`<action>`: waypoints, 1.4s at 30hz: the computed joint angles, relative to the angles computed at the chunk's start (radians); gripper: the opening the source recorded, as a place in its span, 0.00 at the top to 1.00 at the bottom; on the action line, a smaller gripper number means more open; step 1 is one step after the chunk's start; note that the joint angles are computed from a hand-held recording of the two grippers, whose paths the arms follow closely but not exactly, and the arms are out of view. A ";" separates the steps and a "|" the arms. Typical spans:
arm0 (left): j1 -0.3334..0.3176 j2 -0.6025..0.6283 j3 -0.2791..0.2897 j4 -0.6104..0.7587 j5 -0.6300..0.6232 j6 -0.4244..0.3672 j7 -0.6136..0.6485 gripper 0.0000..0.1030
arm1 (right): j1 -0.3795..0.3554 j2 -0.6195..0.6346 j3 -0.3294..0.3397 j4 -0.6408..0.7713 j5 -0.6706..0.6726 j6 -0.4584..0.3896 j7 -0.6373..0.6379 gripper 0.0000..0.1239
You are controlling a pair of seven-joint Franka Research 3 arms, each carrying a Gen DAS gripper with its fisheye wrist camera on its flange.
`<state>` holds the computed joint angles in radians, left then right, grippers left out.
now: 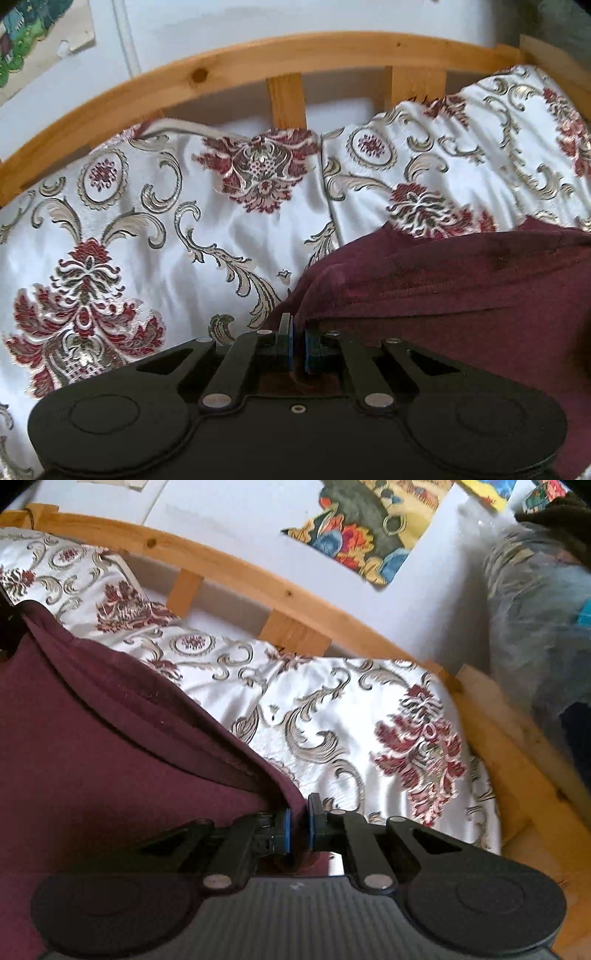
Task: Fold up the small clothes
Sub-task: 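Lower the folded hem onto the shirt and open both grippers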
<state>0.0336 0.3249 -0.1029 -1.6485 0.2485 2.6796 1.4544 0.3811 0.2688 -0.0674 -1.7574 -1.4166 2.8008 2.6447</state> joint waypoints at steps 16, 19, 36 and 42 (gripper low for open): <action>0.032 0.059 -0.032 0.064 -0.088 -0.052 0.090 0.86 | -0.004 0.091 -0.049 0.061 -0.008 0.091 0.099 0.71; 0.077 0.035 -0.070 0.028 -0.204 -0.026 0.139 0.81 | -0.008 0.088 -0.057 0.055 0.027 0.126 0.082 0.65; 0.107 -0.209 -0.061 -0.301 -0.586 -0.026 0.443 0.63 | -0.068 -0.034 -0.026 -0.083 -0.061 0.238 0.199 0.26; 0.075 -0.215 -0.026 -0.306 -0.582 -0.047 0.395 0.91 | -0.086 -0.044 -0.010 -0.097 -0.036 0.276 0.198 0.26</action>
